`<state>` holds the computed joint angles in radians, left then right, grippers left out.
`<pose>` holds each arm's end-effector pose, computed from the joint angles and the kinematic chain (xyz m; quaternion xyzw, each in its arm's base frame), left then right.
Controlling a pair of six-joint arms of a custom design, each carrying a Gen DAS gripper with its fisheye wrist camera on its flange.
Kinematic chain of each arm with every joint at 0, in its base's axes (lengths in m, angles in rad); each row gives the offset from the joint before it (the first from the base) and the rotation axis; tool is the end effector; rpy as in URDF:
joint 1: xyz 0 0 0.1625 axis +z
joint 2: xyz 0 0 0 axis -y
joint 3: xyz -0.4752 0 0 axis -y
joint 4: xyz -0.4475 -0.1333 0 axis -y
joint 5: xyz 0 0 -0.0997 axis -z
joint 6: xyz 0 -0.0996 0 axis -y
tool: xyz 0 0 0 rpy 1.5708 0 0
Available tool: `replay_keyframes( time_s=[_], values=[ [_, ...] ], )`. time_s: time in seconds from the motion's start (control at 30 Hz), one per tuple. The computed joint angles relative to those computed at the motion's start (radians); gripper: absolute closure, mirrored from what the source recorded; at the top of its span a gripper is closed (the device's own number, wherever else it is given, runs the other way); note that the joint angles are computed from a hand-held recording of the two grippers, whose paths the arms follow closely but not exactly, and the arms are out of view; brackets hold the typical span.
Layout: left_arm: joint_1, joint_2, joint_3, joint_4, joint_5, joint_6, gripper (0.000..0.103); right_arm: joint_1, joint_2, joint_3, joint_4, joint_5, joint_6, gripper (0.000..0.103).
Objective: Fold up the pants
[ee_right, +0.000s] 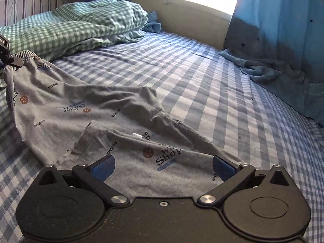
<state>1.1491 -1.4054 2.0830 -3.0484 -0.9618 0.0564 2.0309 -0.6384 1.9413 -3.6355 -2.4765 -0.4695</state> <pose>-0.0535 -0.5842 0.3653 0.0946 0.8813 -0.4155 0.2041 0.3221 -0.5263 0.0385 0.2288 -0.8191 0.3324 0.4077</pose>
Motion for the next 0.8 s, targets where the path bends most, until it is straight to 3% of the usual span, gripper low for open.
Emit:
replay_keyframes(
  time_s=[0.27, 0.4, 0.5, 0.57, 0.63, 0.67, 0.73, 0.8],
  values=[
    [-0.218, 0.018, 0.052, 0.037, -0.129, 0.345, 0.091, -0.010, -0.143, 0.124, -0.112, -0.058, 0.050, 0.001],
    [-0.290, 0.077, 0.081, 0.096, -0.232, 0.409, 0.091, -0.044, -0.223, 0.192, -0.169, -0.114, 0.038, 0.001],
    [-0.327, 0.159, 0.104, 0.096, -0.254, 0.405, 0.088, -0.082, -0.287, 0.245, -0.206, -0.138, 0.020, 0.001],
    [-0.331, 0.227, 0.107, 0.098, -0.252, 0.362, 0.080, -0.113, -0.322, 0.276, -0.224, -0.148, 0.006, 0.001],
    [-0.332, 0.299, 0.110, 0.108, -0.241, 0.316, 0.056, -0.149, -0.356, 0.306, -0.214, -0.146, 0.012, 0.001],
    [-0.335, 0.321, 0.107, 0.134, -0.223, 0.304, 0.055, -0.171, -0.378, 0.325, -0.191, -0.132, 0.027, 0.001],
    [-0.343, 0.347, 0.112, 0.174, -0.182, 0.284, 0.051, -0.211, -0.423, 0.354, -0.133, -0.082, 0.058, 0.001],
    [-0.345, 0.349, 0.131, 0.191, -0.150, 0.282, 0.035, -0.246, -0.464, 0.376, -0.069, -0.002, 0.098, 0.001]
  ],
)
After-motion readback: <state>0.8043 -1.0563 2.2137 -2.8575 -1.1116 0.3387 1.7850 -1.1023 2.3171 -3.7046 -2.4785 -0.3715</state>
